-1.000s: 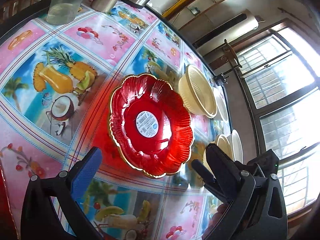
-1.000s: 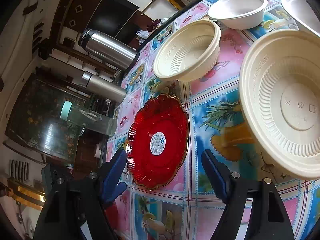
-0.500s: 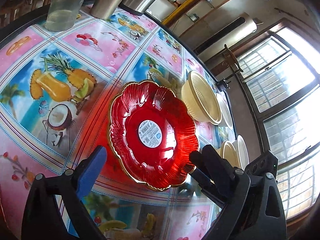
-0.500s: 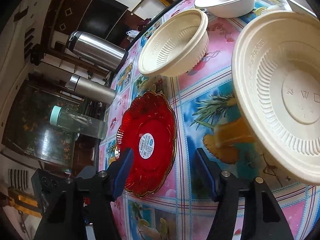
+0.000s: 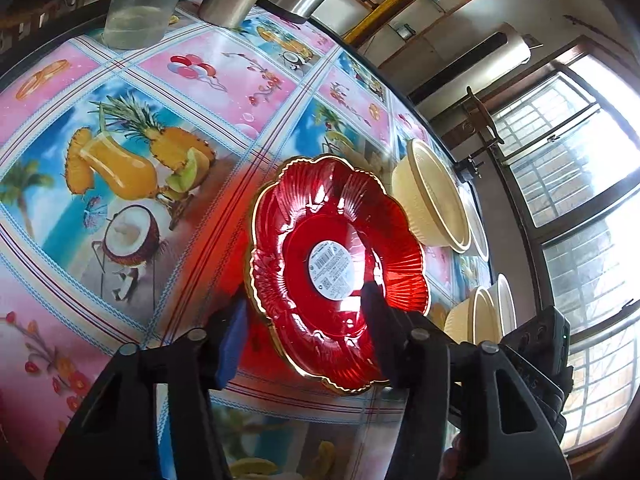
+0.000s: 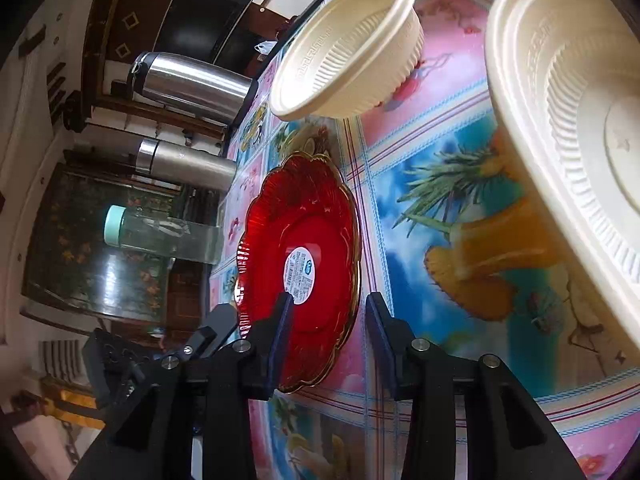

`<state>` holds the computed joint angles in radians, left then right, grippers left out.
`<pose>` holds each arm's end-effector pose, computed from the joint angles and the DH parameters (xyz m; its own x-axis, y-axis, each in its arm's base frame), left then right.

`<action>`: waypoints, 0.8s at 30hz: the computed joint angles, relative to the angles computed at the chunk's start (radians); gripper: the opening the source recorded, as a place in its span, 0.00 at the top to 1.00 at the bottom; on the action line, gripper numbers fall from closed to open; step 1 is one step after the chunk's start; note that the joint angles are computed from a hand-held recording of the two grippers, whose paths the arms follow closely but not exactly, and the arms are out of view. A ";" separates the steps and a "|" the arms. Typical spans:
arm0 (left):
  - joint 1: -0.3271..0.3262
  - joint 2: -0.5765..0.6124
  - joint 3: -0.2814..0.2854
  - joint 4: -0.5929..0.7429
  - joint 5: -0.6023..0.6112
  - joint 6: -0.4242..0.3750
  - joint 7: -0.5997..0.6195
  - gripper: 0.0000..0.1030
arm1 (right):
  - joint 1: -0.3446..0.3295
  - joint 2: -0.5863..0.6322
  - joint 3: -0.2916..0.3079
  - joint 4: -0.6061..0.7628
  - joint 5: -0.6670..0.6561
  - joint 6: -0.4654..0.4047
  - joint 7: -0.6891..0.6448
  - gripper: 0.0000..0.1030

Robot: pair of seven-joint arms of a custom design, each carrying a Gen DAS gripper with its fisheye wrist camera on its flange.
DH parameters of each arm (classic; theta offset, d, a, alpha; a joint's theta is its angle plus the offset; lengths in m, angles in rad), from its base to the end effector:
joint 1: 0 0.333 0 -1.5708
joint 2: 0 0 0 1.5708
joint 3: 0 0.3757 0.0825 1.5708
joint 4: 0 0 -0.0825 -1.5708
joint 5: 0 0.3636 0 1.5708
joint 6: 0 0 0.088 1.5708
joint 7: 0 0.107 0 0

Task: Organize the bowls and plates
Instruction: 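Close both grippers on the rim of the red scalloped plate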

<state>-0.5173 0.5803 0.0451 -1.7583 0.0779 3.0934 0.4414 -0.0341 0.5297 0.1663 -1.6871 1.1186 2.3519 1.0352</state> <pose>0.6450 -0.3443 0.3911 0.3262 -0.7453 0.5814 -0.7151 -0.5969 -0.3639 0.7019 0.0861 0.3798 -0.0072 -0.6417 -0.7669 -0.9535 0.2355 -0.1881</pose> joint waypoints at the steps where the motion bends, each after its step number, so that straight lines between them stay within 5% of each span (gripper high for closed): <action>1: -0.013 -0.002 0.016 0.001 0.005 -0.014 -0.006 0.58 | 0.000 0.001 0.000 0.002 -0.001 -0.001 0.002 0.63; 6: -0.052 -0.006 0.067 0.004 0.046 -0.058 -0.053 0.72 | -0.001 -0.001 0.000 -0.001 -0.001 0.002 0.006 0.63; 11: -0.040 -0.002 0.056 0.014 0.089 -0.088 -0.088 0.85 | -0.004 -0.002 -0.002 -0.006 0.002 0.003 0.009 0.67; 16: -0.042 -0.001 0.063 0.019 0.132 -0.106 -0.130 0.91 | 0.016 -0.005 -0.016 -0.016 -0.025 0.061 0.039 0.88; 24: -0.033 -0.004 0.051 0.016 0.171 -0.100 -0.160 0.92 | 0.007 -0.003 -0.001 -0.020 -0.031 0.083 0.045 0.94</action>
